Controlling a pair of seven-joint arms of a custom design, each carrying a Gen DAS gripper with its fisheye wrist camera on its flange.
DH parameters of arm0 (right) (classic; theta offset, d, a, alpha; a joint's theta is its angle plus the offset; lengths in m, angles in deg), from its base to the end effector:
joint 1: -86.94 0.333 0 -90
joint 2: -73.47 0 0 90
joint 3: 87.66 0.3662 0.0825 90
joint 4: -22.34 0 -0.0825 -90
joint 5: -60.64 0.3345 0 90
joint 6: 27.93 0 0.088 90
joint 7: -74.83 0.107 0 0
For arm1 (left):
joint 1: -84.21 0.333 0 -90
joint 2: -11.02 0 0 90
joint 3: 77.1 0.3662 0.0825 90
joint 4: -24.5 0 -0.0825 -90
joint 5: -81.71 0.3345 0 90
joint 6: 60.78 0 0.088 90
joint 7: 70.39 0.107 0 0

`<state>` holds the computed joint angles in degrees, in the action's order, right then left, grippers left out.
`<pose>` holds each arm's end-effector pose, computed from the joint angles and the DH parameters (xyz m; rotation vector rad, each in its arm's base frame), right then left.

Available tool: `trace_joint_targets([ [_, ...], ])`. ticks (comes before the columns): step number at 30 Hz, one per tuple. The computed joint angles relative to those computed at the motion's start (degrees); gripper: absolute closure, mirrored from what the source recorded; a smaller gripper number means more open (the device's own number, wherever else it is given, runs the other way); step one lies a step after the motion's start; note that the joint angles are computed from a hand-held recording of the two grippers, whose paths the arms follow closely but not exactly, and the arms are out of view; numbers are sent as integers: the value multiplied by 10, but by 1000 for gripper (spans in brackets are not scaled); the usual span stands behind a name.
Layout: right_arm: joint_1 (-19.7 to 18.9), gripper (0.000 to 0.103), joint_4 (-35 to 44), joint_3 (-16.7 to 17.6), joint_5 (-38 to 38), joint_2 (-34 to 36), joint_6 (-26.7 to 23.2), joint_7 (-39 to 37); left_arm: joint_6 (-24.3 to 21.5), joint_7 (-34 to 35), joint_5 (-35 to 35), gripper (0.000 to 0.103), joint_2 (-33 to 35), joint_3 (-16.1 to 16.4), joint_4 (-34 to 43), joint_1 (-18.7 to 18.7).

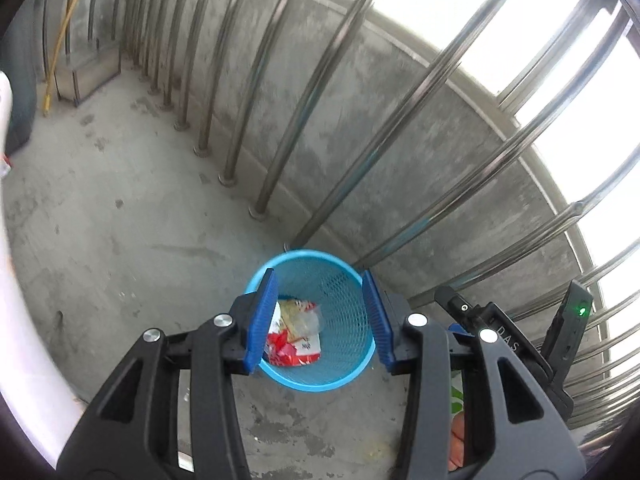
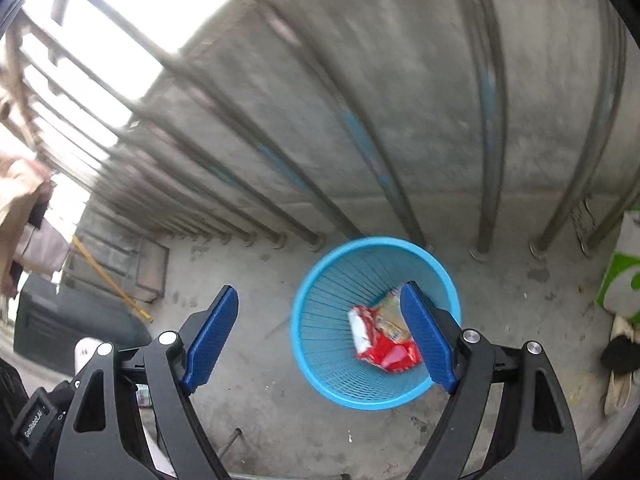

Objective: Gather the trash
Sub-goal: 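Carry the red wrapper and clear bowl to the wastebasket and release both, then move both tools back over the table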

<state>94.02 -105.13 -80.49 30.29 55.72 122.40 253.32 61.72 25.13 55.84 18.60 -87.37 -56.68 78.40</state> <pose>0.4270 0.1302 0.6430 -0.7615 2.2510 -0.4670 0.5689 -0.1726 0.7406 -1.8005 2.2925 -1.1340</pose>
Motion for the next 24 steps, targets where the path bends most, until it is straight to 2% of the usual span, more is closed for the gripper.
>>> trace_joint_targets([
  [8,41,22,84,25,-12,1,-30,-81,1,15,40,57,-81,19,-19,14],
  [11,58,22,113,31,-5,7,-38,-117,-20,4,52,53,-116,35,-21,30],
  [16,102,22,158,43,17,30,-22,-187,-56,8,-16,49,-196,88,-62,67],
  [20,141,22,200,51,51,63,-7,-248,-60,36,-21,48,-249,122,-93,92],
  [24,186,22,256,63,89,109,-9,-308,-78,62,-35,48,-288,174,-108,120],
])
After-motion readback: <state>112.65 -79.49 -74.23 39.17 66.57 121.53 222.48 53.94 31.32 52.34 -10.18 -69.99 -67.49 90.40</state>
